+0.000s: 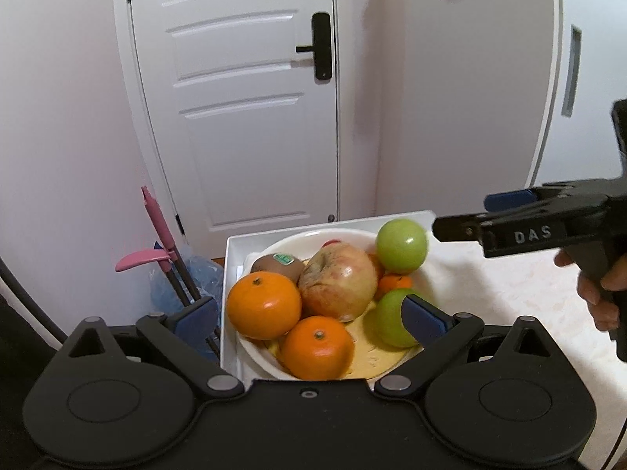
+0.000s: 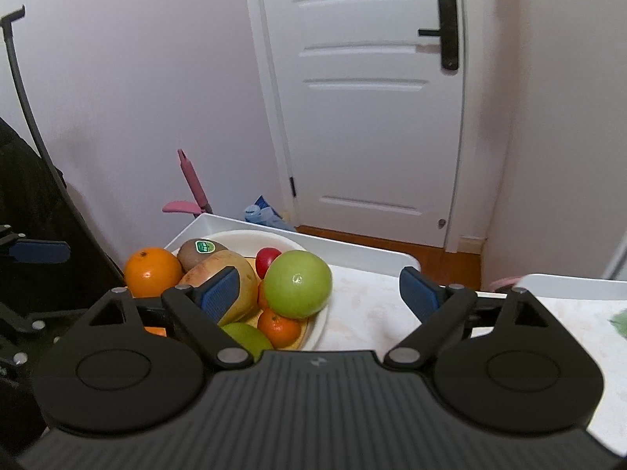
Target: Organize fruits
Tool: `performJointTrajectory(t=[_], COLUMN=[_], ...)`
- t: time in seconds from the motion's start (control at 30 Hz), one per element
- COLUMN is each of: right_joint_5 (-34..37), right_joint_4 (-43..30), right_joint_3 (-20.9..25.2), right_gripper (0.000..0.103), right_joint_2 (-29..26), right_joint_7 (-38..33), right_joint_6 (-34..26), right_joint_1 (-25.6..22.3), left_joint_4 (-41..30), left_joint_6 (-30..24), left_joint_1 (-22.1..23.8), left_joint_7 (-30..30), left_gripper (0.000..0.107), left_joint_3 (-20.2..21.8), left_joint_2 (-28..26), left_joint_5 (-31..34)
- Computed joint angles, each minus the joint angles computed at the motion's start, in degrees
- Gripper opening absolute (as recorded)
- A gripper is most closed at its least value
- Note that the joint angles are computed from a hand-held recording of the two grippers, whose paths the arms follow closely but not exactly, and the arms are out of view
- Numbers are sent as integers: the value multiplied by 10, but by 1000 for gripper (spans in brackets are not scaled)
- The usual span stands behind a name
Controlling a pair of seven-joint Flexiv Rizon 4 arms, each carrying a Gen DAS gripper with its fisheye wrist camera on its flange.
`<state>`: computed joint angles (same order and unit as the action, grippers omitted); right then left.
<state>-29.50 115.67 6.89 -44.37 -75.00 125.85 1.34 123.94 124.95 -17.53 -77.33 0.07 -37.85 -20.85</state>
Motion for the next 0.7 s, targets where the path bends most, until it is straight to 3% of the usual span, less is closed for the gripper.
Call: performJointTrajectory(t=[0.2,0.37,0.57,0.7], right_joint_5=[8,2,-36,-55], right_joint_4=[81,146,215,250], right_joint_3=[0,1,-4,-14], right_gripper=[103,103,103,103], right_joint_2=[83,158,230,263], right_joint_7=[3,22,54,69], right_joint_6=[1,-12,-21,-26], right_joint_1=[-27,-66,-128,-156], left_joint_4=[20,28,1,-9], left_joint_6=[6,33,104,148], left_joint_1=[-94,-203,-283,-294], left_joint_7=[33,107,208,225], left_gripper=[102,102,102,102], left_joint_3=[36,50,11,-30], left_joint_2=[33,58,64,66], left_joint_5=[-112,-289,-477,-527])
